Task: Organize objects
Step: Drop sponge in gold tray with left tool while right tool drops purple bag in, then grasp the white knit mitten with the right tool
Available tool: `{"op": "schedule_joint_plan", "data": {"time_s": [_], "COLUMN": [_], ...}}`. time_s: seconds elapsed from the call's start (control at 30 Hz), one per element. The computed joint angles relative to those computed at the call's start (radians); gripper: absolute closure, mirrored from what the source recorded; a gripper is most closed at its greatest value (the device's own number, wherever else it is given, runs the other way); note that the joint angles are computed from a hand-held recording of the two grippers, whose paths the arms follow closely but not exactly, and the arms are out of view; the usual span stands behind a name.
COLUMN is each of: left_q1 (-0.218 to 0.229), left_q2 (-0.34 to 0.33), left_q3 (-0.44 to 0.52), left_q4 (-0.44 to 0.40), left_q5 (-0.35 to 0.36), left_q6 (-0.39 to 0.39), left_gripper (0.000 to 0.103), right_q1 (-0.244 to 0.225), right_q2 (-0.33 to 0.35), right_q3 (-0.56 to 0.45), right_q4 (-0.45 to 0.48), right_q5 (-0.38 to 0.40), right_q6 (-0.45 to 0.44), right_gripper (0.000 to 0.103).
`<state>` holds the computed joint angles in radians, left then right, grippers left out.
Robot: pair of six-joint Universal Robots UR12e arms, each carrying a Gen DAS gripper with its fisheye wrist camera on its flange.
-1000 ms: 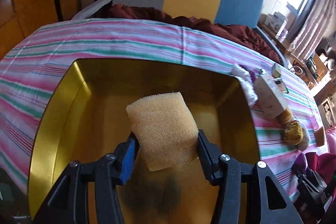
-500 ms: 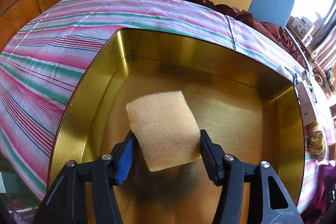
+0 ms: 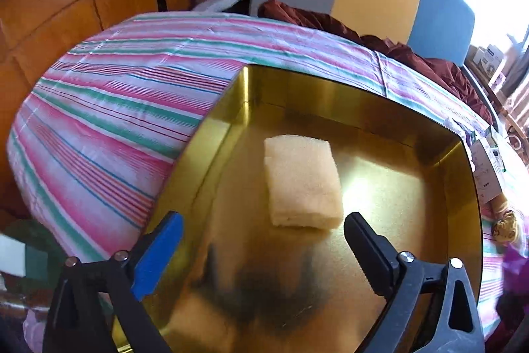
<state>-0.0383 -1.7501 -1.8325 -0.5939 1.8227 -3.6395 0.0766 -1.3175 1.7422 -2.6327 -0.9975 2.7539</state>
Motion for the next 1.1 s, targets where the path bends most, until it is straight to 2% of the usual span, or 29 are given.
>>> {"op": "schedule_joint_plan", "data": {"time_s": [0.13, 0.23, 0.37, 0.53, 0.6, 0.77, 0.93, 1.1], "left_q1": [-0.004, -0.002, -0.01, -0.009, -0.009, -0.008, -0.021, -0.035], "left_q2": [0.023, 0.044, 0.06, 0.069, 0.07, 0.07, 0.061, 0.054], "left_q3": [-0.022, -0.046, -0.062, -0.073, -0.074, -0.074, -0.064, -0.055], "left_q4": [-0.007, 0.008, 0.012, 0.015, 0.008, 0.007, 0.013, 0.031], "left_q5": [0.033, 0.02, 0.027, 0.003, 0.005, -0.003, 0.007, 0.008], "left_q6": [-0.024, -0.046, -0.043, -0.036, -0.046, -0.062, -0.031, 0.005], "left_gripper": [0.002, 0.002, 0.002, 0.001, 0.001, 0.001, 0.001, 0.001], "right_q1": [0.027, 0.046, 0.074, 0.105, 0.116, 0.103, 0.077, 0.051], "right_q2": [0.016, 0.027, 0.055, 0.092, 0.104, 0.101, 0.08, 0.065], "right_q3": [-0.02, -0.033, -0.072, -0.133, -0.15, -0.144, -0.1, -0.081], "right_q4": [0.058, 0.07, 0.108, 0.204, 0.206, 0.195, 0.087, 0.032], "right_q5": [-0.008, -0.016, -0.066, -0.158, -0.195, -0.159, -0.095, -0.059], "right_q6": [-0.036, -0.06, -0.052, -0.046, -0.035, -0.018, 0.02, 0.087], "right_gripper": [0.06, 0.06, 0.06, 0.06, 0.058, 0.054, 0.054, 0.054]}}
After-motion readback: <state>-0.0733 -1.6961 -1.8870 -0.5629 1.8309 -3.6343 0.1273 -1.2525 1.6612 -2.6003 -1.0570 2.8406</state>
